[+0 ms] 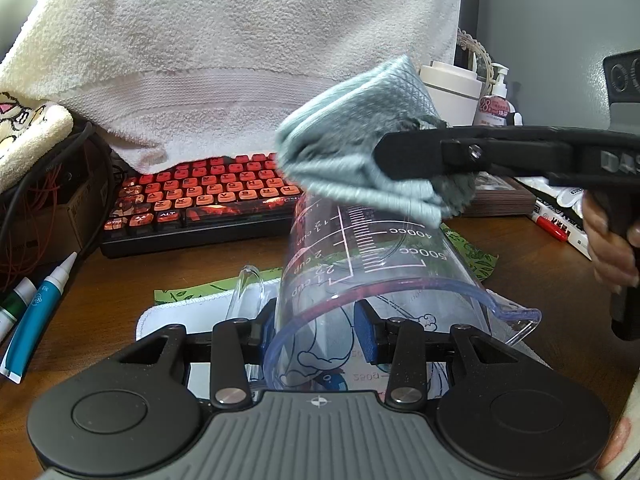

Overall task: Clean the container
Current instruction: 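Hold the cup with the left gripper while the right gripper wipes the cloth back and forth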

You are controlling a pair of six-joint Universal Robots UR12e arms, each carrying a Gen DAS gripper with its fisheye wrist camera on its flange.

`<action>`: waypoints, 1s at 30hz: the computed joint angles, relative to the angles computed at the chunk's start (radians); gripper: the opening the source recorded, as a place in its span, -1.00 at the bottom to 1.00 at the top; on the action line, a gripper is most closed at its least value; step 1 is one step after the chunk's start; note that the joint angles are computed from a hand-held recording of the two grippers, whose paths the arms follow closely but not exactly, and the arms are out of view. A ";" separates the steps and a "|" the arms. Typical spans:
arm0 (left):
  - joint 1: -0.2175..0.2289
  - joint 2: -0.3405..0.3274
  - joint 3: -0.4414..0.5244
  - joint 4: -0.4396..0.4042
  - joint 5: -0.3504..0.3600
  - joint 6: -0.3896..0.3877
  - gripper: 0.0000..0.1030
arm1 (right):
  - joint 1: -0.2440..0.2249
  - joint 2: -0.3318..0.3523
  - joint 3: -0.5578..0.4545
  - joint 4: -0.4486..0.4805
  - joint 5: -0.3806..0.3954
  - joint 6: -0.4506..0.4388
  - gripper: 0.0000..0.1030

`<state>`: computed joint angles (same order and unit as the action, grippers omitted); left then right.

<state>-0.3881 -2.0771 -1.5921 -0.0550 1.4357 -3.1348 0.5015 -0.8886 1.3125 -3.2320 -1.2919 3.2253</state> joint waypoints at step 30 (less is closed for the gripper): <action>-0.005 0.002 -0.004 0.004 0.006 -0.002 -0.23 | 0.002 0.002 0.000 -0.012 -0.027 0.059 -0.74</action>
